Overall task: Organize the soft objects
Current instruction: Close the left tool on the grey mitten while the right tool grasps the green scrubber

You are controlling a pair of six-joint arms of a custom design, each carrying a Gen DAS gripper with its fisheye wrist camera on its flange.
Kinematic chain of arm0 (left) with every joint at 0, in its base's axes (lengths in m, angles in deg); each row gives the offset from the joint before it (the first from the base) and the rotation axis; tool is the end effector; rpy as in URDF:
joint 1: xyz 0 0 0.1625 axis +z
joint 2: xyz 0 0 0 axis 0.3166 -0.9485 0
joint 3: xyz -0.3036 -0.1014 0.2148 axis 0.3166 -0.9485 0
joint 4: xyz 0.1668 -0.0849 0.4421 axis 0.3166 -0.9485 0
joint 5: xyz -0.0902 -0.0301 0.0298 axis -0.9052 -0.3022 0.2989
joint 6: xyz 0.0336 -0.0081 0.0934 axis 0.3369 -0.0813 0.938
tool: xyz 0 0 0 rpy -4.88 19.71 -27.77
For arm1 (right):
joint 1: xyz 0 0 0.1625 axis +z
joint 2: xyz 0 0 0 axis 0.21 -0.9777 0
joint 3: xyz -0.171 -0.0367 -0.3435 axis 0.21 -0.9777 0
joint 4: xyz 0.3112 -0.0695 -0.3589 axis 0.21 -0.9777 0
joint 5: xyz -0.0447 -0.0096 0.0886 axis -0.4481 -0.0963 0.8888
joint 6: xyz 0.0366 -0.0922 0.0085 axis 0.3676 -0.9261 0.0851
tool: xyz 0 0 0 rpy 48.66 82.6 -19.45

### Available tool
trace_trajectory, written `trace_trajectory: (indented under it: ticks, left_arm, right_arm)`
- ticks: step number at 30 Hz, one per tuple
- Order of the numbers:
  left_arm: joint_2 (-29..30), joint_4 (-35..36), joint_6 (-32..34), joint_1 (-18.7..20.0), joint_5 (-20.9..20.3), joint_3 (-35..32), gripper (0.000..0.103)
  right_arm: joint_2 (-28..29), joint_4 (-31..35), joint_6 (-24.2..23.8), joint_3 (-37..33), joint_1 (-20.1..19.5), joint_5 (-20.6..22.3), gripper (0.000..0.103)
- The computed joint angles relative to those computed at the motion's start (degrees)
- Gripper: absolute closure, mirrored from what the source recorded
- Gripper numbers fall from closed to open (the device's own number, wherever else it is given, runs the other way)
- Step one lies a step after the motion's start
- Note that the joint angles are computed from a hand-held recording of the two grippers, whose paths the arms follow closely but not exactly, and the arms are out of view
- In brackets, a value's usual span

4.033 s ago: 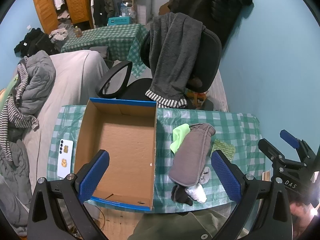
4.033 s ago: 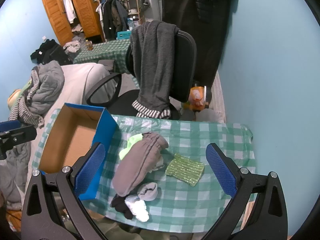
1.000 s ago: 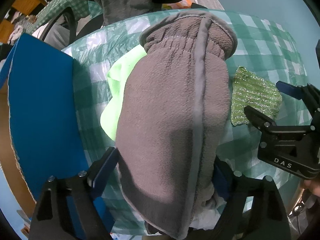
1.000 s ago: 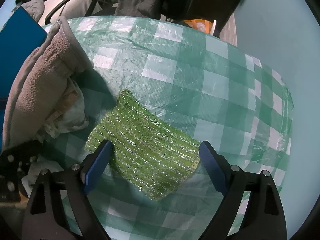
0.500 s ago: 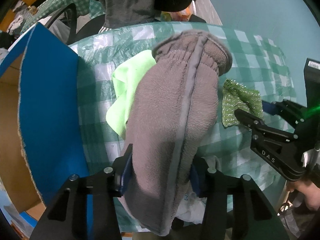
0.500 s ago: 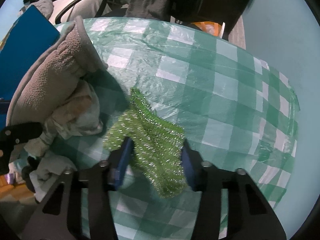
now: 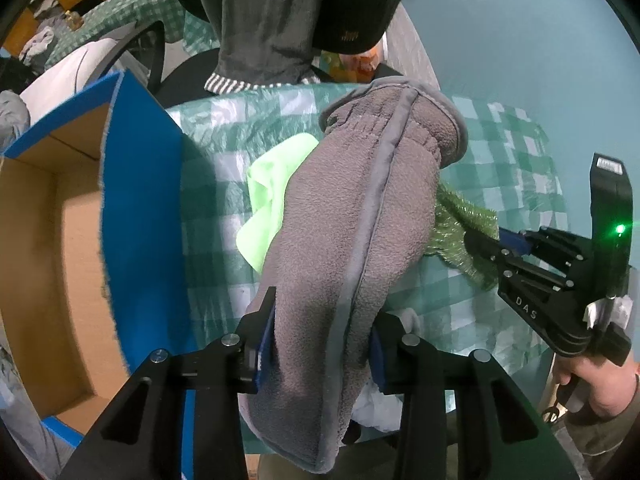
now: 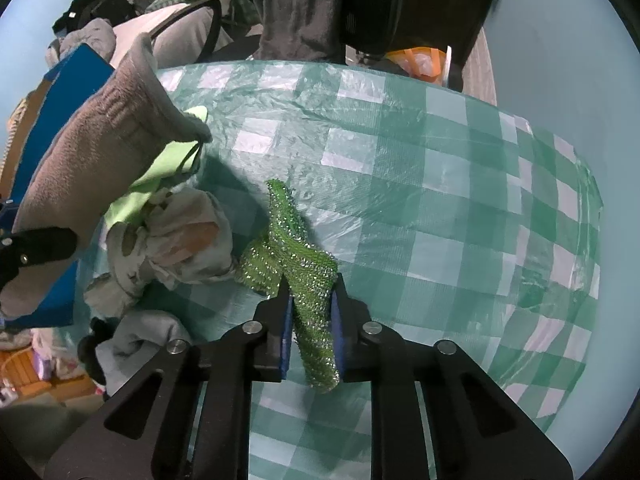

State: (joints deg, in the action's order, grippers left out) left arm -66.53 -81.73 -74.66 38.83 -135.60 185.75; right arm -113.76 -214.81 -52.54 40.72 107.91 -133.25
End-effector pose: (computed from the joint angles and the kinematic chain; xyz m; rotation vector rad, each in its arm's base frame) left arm -0.0819 -0.4769 0.3285 0.2247 2.4557 -0.0047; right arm 0.3630 -0.4686 -0.0200 0.3698 -2.5287 0.0989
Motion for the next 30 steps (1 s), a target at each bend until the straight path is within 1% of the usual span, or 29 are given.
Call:
trace_trajectory:
  ticks: [6,16,22,30]
  left_arm:
    - [-0.8,0.52,0.13,-0.77,1.05,-1.05,0.065]
    - [-2.64,1.49,0.63,-2.0,1.75,-2.27,0.066]
    - [-3.82,2.55,0.81,-2.95,2.7,-2.88,0.067]
    - [-5.31,3.67,0.55,-3.67,3.72,-3.63,0.067]
  right_arm:
    - [-0.91,-0.77,1.09,0.5,0.58,0.56,0.09]
    - [-3.14,-0.88,3.71,0.6,2.93,0.3,0.09]
    - [-3.81,-1.02,3.86,0.04,4.23,0.59,0.09]
    - [-3.05,0.12,3.9,-2.5,6.03,0.81,0.09]
